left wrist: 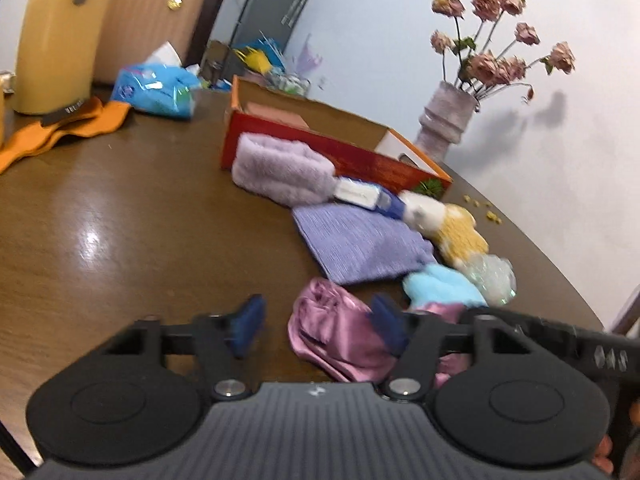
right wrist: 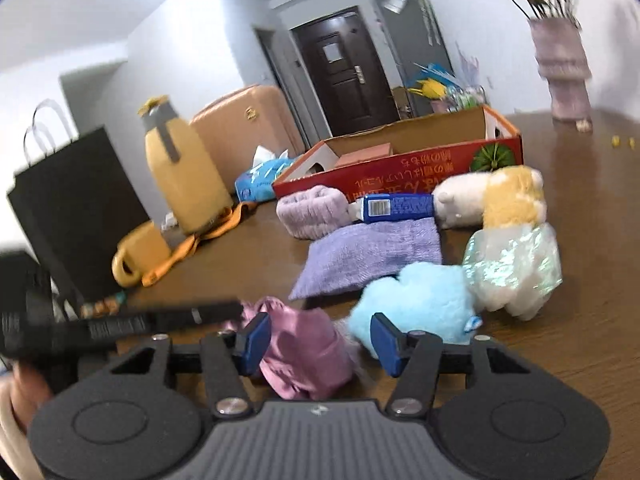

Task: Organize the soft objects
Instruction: 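Close the right gripper on the pink satin scrunchie and lift it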

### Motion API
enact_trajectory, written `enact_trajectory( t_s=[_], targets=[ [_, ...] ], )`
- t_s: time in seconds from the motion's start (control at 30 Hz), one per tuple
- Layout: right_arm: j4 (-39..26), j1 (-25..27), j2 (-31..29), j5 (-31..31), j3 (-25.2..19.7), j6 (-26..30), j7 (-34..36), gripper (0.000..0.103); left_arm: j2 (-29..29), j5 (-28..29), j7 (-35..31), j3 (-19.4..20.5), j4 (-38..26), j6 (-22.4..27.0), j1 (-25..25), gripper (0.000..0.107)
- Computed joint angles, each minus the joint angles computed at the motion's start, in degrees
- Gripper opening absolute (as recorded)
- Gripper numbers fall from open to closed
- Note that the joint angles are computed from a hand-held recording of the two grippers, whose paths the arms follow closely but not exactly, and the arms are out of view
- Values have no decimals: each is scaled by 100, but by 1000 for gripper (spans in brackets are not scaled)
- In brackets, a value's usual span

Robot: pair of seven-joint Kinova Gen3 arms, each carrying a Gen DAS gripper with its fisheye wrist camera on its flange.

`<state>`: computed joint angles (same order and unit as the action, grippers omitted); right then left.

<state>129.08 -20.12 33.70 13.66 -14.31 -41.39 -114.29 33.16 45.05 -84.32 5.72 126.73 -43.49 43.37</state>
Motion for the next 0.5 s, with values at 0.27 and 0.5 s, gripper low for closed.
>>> enact_trajectory(
  t_s=[0.27,0.5],
  targets=[
    [-15,-255,77,-333,7,218,106,33,94,454,-215,57,27,-235,359,30],
    [160,-300,114,-379,30,-5,231,24,-20,496,-350,41,65,-199,320,56]
  ],
)
